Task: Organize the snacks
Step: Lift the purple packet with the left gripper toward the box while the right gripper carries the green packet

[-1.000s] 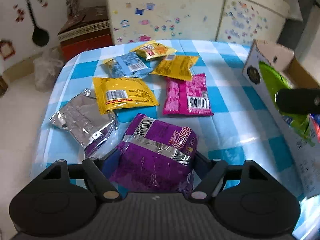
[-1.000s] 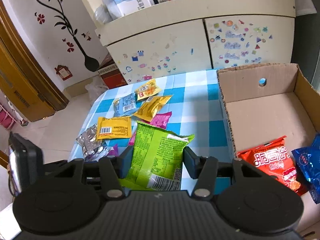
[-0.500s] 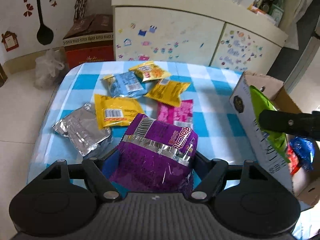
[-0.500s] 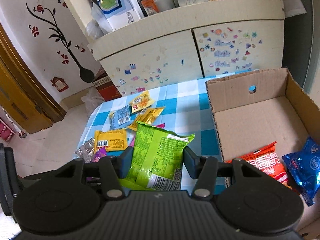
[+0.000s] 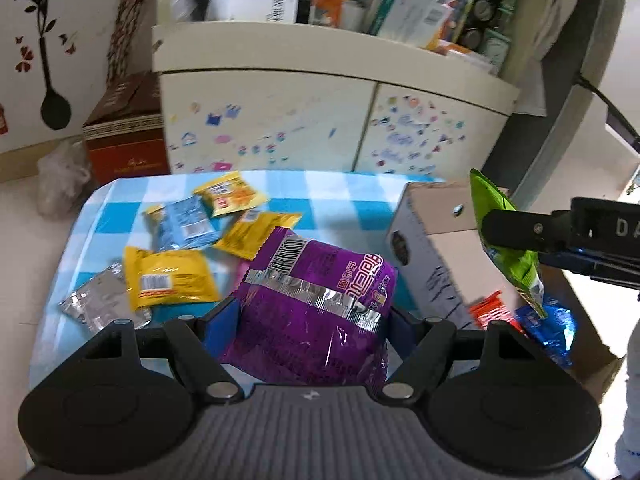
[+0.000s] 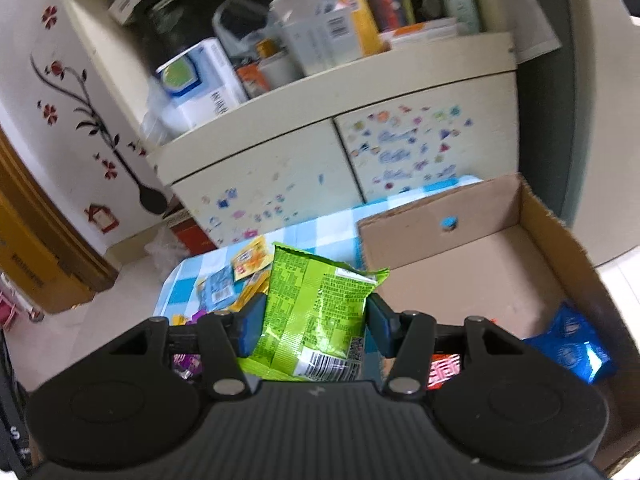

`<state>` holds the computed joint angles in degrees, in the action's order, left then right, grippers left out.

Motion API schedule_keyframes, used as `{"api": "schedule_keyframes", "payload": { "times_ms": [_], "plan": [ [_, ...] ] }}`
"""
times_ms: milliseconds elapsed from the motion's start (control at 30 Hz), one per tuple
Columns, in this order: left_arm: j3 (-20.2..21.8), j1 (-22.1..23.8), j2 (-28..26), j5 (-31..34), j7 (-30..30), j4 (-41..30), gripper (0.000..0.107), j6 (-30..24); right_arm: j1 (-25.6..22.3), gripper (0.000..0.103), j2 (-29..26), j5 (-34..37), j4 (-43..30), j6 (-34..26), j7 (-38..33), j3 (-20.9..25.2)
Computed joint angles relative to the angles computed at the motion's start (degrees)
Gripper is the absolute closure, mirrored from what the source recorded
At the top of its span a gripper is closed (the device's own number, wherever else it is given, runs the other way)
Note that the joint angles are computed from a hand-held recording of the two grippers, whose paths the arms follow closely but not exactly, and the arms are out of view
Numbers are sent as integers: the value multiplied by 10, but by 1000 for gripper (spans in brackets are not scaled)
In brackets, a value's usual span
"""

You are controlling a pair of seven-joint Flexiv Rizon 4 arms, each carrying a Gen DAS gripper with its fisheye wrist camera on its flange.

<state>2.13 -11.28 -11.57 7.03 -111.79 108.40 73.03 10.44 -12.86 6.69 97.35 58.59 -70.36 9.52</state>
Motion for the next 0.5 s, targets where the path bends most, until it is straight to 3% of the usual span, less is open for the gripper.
{"api": "schedule_keyframes", "payload": {
  "times_ms": [500],
  "plan": [
    [-18, -18, -27, -36, 40, -26, 26, 20, -22, 49, 21, -29, 15, 13, 43, -22]
  ]
}}
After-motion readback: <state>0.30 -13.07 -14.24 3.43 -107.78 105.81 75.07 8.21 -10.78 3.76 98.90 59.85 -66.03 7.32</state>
